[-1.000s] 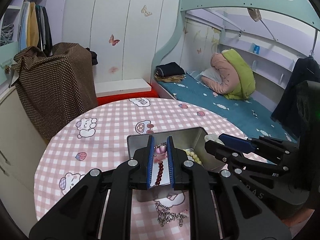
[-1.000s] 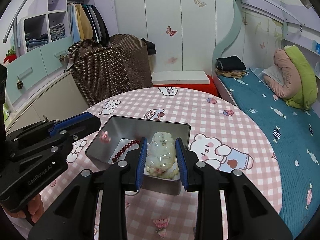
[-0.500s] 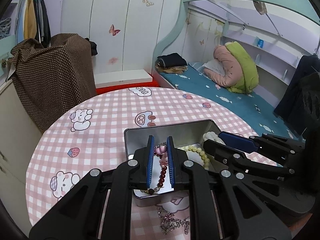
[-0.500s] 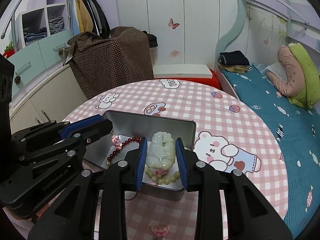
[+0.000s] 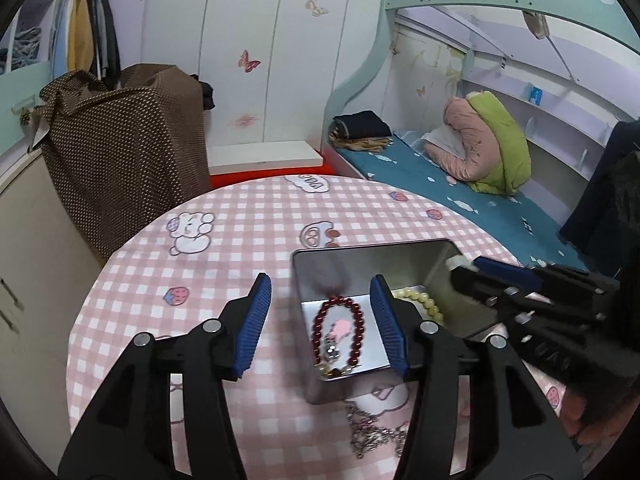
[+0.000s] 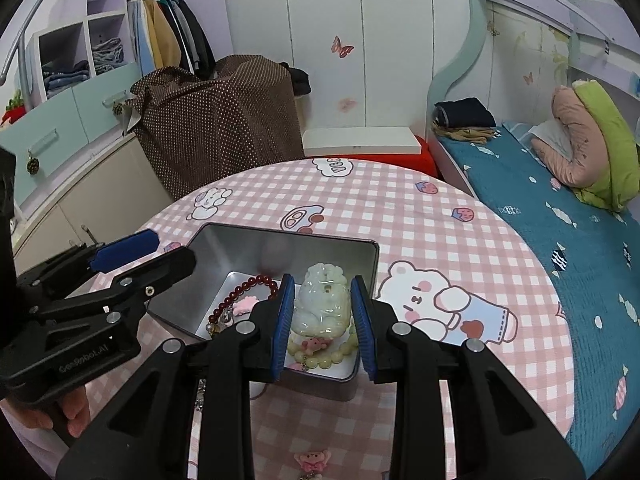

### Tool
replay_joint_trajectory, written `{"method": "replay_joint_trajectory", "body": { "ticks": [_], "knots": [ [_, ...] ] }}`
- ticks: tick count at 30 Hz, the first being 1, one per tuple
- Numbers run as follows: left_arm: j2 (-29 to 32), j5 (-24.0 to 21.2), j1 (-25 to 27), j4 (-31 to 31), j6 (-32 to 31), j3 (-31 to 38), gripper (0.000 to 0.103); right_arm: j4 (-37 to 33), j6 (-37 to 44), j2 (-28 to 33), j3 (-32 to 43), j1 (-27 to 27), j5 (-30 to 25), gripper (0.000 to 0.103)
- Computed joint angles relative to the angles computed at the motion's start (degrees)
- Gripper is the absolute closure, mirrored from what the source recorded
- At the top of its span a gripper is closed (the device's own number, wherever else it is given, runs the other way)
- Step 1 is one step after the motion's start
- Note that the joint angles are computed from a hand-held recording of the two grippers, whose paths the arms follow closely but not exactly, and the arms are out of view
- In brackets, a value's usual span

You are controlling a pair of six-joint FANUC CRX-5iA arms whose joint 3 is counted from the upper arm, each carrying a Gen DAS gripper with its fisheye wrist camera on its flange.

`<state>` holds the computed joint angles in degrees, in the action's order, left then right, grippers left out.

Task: Organize jewelry
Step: 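Open the left tool, then the right tool, dropping both items into the box, then withdraw both tools from the box toward the remaining jewelry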

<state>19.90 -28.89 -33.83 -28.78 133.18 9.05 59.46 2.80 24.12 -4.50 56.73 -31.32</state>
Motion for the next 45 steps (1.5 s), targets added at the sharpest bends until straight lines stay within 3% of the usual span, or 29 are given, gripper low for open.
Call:
{"method": "replay_joint_trajectory", "body": {
  "ticks": [3,10,13,14,15,18,21,33,45],
  "knots": [
    [-0.5,1.2,1.2,2.1,-1.2,-1.3,0.05,0.8,-0.7,-0.5,-0.5,-0.6,1.5,0.075],
    [-1.2,3.8,2.8,3.9,-2.0,-3.2,0.05,-6.7,6.6,1.8,3.5,-0.2,1.4,0.075],
    [-0.9,4.2,3.4,5.7,-3.8,-3.5,0.05,-6.2,5.9,1.9,3.4,-0.2,1.9,0.071],
    [-0.8,4.3,3.5,6.4,-4.4,-3.5,0.05,-4.8,4.7,1.5,2.7,-0.4,2.2,0.061],
    [-0.7,4.5,3.6,7.0,-5.0,-3.6,0.05,-3.4,3.4,1.4,2.3,-0.4,1.8,0.044],
    [-0.6,4.4,3.5,7.0,-5.3,-3.6,0.05,2.4,-1.4,0.6,1.0,-0.3,-0.8,0.027],
    [-0.8,4.6,3.4,7.1,-5.4,-4.0,0.05,4.7,-3.8,-0.1,0.1,-0.4,-3.5,0.022],
    [-2.4,2.6,1.5,2.4,-0.6,-4.0,0.044,4.4,-7.8,-2.3,-2.8,-0.5,-5.3,0.019],
    [-5.5,0.5,-1.1,-2.2,4.6,-6.1,0.023,3.8,-10.8,-5.8,-7.2,1.6,-11.0,0.01]
  ]
}}
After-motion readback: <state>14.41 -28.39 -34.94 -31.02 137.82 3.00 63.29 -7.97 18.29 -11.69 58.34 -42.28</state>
